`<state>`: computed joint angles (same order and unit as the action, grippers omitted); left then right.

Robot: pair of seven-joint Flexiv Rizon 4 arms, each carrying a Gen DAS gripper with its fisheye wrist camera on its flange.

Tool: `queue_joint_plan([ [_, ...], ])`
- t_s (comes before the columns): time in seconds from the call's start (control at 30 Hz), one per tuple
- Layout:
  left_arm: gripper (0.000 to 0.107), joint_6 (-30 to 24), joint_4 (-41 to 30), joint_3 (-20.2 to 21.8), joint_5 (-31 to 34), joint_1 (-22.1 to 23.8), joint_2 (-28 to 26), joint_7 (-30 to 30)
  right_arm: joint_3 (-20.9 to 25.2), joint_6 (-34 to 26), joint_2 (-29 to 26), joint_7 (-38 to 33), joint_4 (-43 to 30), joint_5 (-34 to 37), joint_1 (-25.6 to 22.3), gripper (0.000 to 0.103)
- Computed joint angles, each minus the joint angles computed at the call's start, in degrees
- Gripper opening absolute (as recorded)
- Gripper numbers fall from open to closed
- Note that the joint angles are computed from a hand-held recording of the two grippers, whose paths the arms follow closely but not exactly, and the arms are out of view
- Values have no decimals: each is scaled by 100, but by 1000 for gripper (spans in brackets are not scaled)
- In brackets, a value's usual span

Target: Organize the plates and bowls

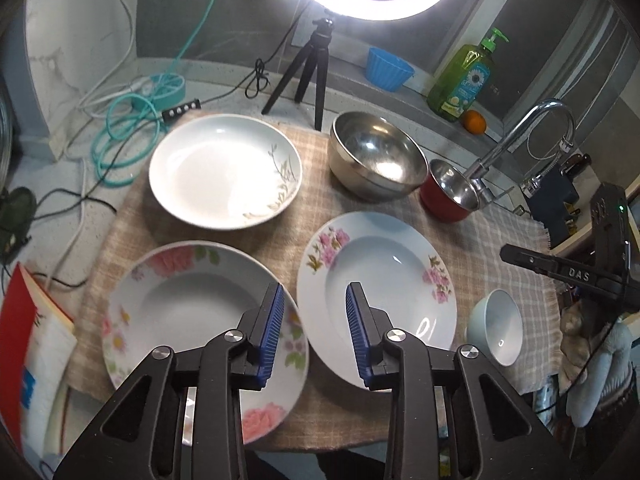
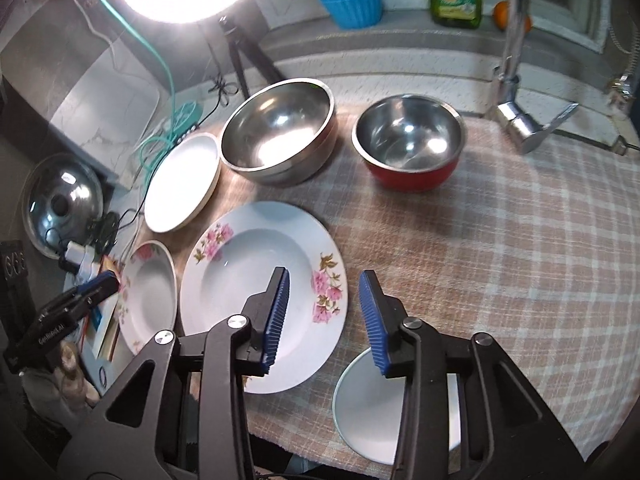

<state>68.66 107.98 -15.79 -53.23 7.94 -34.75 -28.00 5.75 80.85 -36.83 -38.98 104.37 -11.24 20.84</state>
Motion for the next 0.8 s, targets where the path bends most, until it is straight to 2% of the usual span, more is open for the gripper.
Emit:
queue_joint_plan([
  [0.2,24,-100,365,-1,-256,-50,176,-212,773,-610,-295,-994,-603,263,-644,37],
  [0.47,17,115,966,-11,-1192,-324,408,-220,1345,-1359,-722,-2342,-1416,961,-1085,37],
  [0.6,16,166,1151,78,-1570,-556,425,-308,1435,-1701,-951,-2837,-1816,1320,-1194,32],
  [0.8,16,152,1158,271,-1348,-793,307,-752,1390,-2178,-1252,-3385,-2374,1803,-1222,31],
])
